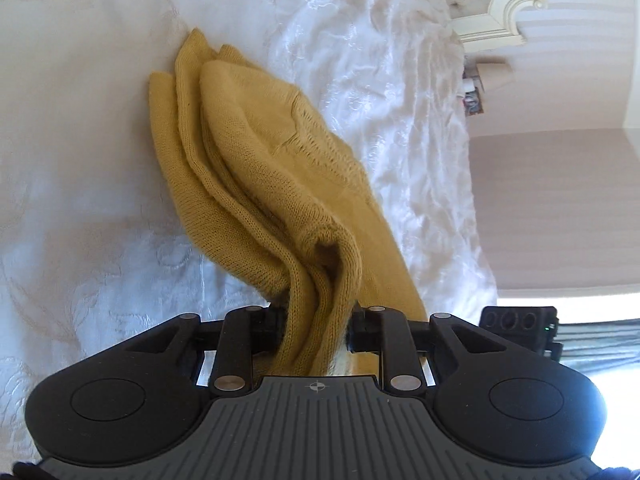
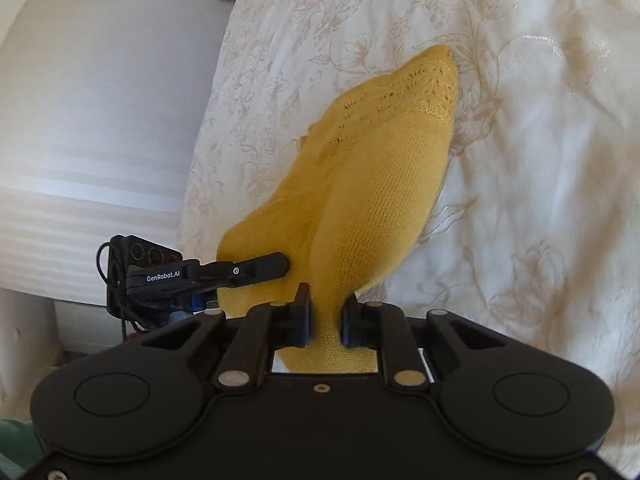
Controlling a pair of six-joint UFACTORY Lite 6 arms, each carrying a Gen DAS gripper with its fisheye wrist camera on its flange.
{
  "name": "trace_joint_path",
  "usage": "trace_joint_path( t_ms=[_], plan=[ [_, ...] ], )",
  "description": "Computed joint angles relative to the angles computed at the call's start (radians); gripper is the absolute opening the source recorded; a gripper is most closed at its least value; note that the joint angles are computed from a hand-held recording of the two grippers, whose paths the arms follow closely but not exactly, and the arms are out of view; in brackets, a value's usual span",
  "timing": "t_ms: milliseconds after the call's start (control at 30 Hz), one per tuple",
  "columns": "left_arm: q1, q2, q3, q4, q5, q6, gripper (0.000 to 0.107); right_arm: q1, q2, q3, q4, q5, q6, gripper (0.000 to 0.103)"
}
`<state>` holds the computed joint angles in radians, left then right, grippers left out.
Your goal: Fold small clothes
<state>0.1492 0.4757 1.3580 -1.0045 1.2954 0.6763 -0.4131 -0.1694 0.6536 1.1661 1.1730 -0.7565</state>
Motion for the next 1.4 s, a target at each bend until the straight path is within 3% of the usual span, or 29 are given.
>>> trace_joint_path(
  t_ms=[133,300,367,433,500,567,633,700,767,933,1033,1133,1200,1400],
  plan=[
    [0.049,-0.056,-0.089,0.058,0.033,-0.032,0.025,-0.099,-0.152,-0.126,-0.054,0.1,0.081,0.025],
    [0.049,-0.166,-0.295,0.302,-0.173,-0.124,0.024,0.018,-0.207,-0.216,-0.379,-0.028,0.266,0.03],
    [0.096,-0.224,-0.361,0.288,-0.192,-0.118,0.025,-0.029,-0.266,-0.252,-0.399,-0.004,0.278,0.041],
    [0.096,-0.289,-0.376,0.317,-0.214,-0.141,0.027,-0.102,-0.327,-0.253,-0.388,0.031,0.272,0.061],
    [0.048,-0.363,-0.354,0.381,-0.254,-0.161,0.027,-0.124,-0.363,-0.227,-0.377,0.027,0.251,0.067],
    [0.008,-0.416,-0.333,0.381,-0.279,-0.146,0.029,-0.097,-0.384,-0.185,-0.374,-0.03,0.245,0.073],
    [-0.039,-0.437,-0.3,0.342,-0.31,-0.126,0.039,-0.046,-0.389,-0.152,-0.373,-0.114,0.253,0.085],
    [-0.103,-0.425,-0.275,0.305,-0.372,-0.099,0.046,0.025,-0.359,-0.115,-0.375,-0.221,0.262,0.087],
    [-0.178,-0.378,-0.239,0.294,-0.441,-0.104,0.046,0.128,-0.317,-0.082,-0.419,-0.345,0.321,0.092],
    [-0.315,-0.229,-0.152,0.263,-0.607,-0.113,0.046,0.305,-0.213,-0.022,-0.537,-0.532,0.44,0.093],
    [-0.342,-0.159,-0.113,0.336,-0.68,-0.142,0.045,0.349,-0.174,0.005,-0.579,-0.57,0.476,0.093],
    [-0.336,-0.12,-0.097,0.505,-0.709,-0.252,0.04,0.365,-0.155,0.018,-0.602,-0.592,0.496,0.094],
    [-0.302,-0.134,-0.121,0.481,-0.707,-0.203,0.032,0.378,-0.136,0.027,-0.623,-0.614,0.516,0.094],
    [-0.268,-0.159,-0.147,0.447,-0.686,-0.145,0.032,0.42,0.062,0.134,-0.719,-0.715,0.551,0.095]
  ],
)
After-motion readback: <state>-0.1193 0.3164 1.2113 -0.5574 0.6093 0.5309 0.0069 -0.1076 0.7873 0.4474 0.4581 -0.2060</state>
